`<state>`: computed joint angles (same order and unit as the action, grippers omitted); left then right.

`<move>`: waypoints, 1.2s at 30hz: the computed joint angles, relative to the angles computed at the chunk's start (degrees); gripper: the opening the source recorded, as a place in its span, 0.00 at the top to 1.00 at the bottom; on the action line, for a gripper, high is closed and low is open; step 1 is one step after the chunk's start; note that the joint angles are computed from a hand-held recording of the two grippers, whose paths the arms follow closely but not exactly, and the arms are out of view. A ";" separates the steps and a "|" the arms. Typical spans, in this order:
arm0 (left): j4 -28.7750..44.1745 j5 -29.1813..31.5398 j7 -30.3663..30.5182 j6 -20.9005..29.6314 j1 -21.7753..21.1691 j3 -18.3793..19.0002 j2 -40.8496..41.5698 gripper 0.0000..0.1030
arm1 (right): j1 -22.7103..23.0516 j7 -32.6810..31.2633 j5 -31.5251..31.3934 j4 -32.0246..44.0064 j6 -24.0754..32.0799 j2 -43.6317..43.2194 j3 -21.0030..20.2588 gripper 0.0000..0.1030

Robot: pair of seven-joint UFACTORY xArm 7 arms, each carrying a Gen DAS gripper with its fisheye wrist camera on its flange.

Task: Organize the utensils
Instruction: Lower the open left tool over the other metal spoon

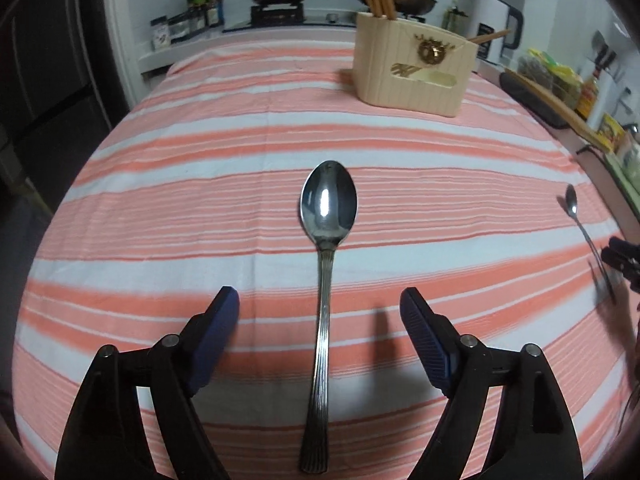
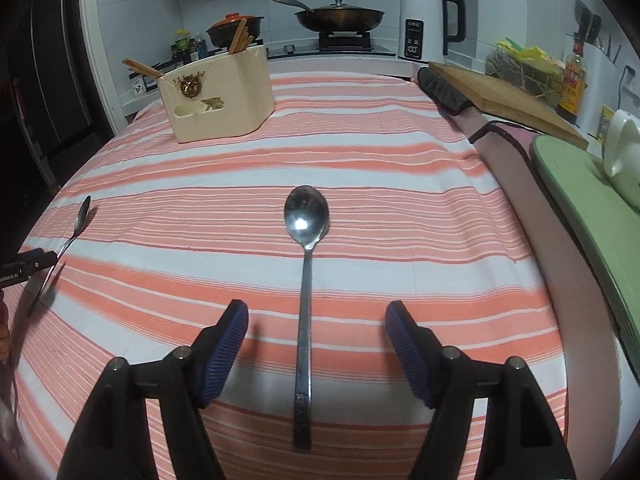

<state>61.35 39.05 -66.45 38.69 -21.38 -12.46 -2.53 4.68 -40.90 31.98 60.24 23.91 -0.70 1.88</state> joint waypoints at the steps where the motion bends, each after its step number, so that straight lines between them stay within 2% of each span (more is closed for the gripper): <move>1: 0.84 1.62 0.62 1.47 -0.20 -0.33 0.55 0.12 | 0.16 0.13 -0.90 -0.04 -0.71 0.45 0.20 0.28; 4: 3.51 6.94 1.66 7.77 -1.29 -0.70 2.99 0.11 | 0.24 7.20 -9.34 0.78 -1.32 2.82 0.44 0.28; 7: 4.46 6.75 5.00 9.47 -2.17 0.40 5.01 0.09 | 0.06 8.50 -12.07 0.86 -1.78 3.02 0.87 0.22; 9: 4.02 7.97 3.62 9.85 -2.66 0.97 4.80 0.02 | -0.24 7.35 -11.59 1.34 -1.03 3.20 1.06 0.21; 11: 2.84 4.84 4.01 7.00 -1.90 1.94 4.06 0.00 | -0.60 5.76 -10.90 2.38 0.21 3.84 1.17 0.18; 13: -0.01 -2.97 5.71 0.38 0.07 3.31 2.73 0.00 | -0.95 4.24 -10.16 3.37 1.31 4.40 1.32 0.16; 14: -1.21 -4.96 5.62 -2.00 0.68 3.67 2.19 0.00 | -1.11 3.53 -9.55 3.88 1.72 4.78 1.42 0.14; 19: -0.94 -4.99 8.52 -3.27 1.93 3.15 2.74 0.00 | -1.12 5.16 -11.48 7.62 2.94 7.84 1.78 0.08; 24: 1.10 -8.31 13.39 -3.20 2.38 3.54 4.35 0.00 | -1.05 8.91 -14.73 13.10 4.61 12.00 2.28 0.05; 29: 3.37 -6.48 12.06 -3.96 2.22 4.56 6.62 0.00 | -0.94 11.89 -16.34 15.10 1.97 14.38 3.13 0.05; 36: 5.89 -5.14 12.68 -5.26 1.59 5.85 9.21 0.00 | -1.48 12.88 -17.14 17.00 2.20 15.78 4.01 0.07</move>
